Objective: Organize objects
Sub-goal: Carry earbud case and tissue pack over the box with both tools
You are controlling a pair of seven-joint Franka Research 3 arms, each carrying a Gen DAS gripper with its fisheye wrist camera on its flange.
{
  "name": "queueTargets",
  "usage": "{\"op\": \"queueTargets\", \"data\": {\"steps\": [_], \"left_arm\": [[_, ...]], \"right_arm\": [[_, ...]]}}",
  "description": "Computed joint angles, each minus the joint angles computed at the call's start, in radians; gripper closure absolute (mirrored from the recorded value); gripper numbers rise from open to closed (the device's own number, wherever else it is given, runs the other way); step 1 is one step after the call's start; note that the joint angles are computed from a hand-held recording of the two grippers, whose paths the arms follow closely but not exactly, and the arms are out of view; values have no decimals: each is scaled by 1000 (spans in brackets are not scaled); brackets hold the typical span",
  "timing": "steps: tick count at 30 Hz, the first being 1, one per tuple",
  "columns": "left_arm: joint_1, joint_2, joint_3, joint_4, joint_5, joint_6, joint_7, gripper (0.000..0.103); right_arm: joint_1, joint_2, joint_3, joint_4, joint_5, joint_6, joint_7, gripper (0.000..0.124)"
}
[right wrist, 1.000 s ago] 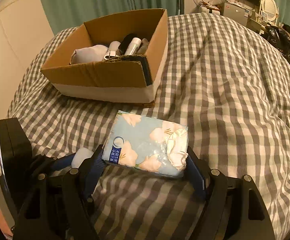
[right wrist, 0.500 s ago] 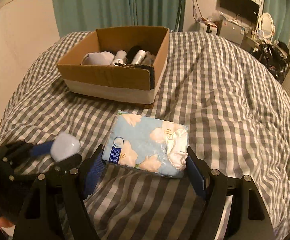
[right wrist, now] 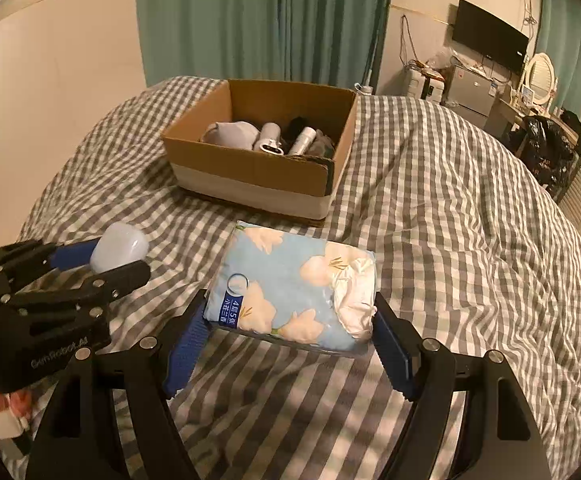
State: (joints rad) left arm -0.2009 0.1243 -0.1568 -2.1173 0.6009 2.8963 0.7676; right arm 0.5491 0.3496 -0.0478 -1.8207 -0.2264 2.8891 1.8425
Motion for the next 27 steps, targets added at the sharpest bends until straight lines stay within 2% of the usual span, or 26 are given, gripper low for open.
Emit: {"op": "queueTargets", "data": {"steps": [4, 8, 11, 16, 23, 27], "left_arm": [[10, -30, -9, -1, -31, 7, 42, 53], [35, -51, -37, 13, -184, 12, 220, 53], [40, -63, -34, 43, -227, -3, 283, 53], [53, -47, -35, 117, -324, -26, 400, 53], [39, 52, 12, 296, -187, -102, 321, 53], [27, 134, 37, 409, -100, -106, 281, 53]], "right_arm": [[2, -44, 5, -34, -13, 15, -19, 48], [11, -70, -3, -28, -64, 19, -12, 48], [49, -73, -48, 2, -178, 8, 46, 48], [6, -55, -6, 85, -185, -11, -8, 48], [-39, 49, 46, 299, -63, -79, -175, 48], [-48, 141, 59, 458, 21, -140, -261, 48]]}}
